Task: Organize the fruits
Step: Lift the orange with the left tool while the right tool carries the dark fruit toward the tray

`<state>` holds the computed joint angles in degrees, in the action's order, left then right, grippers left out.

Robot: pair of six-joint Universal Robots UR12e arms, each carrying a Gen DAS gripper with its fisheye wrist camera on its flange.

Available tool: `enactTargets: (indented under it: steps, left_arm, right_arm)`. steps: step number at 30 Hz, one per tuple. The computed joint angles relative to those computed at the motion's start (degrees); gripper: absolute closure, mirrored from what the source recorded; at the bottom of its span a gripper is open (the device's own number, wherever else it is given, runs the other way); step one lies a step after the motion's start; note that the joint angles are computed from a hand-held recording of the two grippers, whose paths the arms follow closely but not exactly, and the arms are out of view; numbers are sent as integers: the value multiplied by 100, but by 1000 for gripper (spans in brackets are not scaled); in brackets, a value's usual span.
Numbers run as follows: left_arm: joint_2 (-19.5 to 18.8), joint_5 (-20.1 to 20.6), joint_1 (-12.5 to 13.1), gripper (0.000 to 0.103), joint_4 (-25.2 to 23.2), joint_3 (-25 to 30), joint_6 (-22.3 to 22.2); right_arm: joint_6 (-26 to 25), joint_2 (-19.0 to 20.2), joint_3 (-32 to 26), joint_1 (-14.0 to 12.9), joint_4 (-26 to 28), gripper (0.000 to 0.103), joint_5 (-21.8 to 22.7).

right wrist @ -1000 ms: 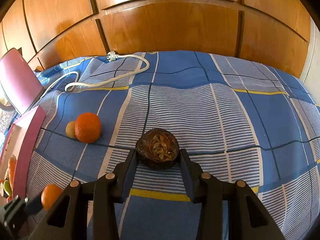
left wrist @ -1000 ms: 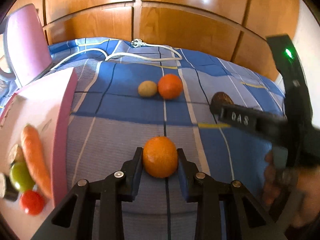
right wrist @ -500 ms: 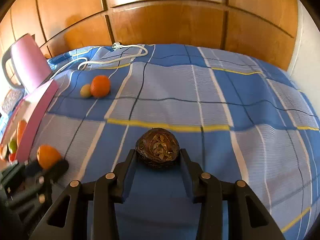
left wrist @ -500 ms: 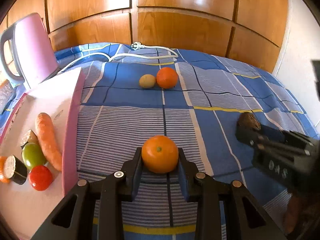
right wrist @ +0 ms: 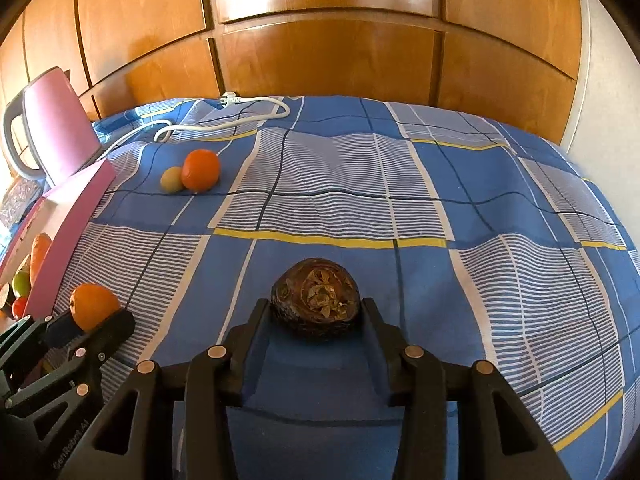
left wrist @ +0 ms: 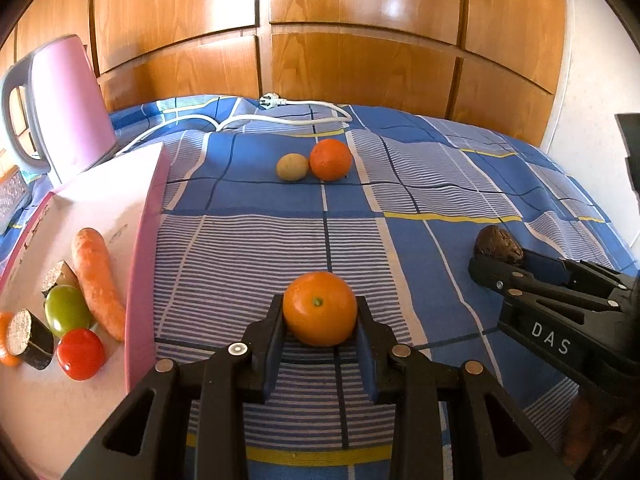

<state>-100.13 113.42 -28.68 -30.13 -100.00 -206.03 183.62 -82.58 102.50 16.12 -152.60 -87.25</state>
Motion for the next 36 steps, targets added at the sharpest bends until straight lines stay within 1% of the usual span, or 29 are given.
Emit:
enactTargets:
  steps: [6,11,19,29,36]
  left_arm:
    - [0,14,-4,71,17,-5,15]
    - [0,17,-5,71,11,-5,14]
    - [5,17,-7,71,-24,-3,5]
    - [38,16,-25,71,-200,24,-3]
    - [104,-115,-29,71,-402,36,-98]
  right_arm:
    - [-9,27,-44,16,47,53,-23]
    - [-16,33,-40,36,15,53,-89]
    - [45,20,-12,27,-32,58,-82]
    - [-32,-28,41,1,-61,58,2]
    - [-72,-105,115,0,-58,58,37]
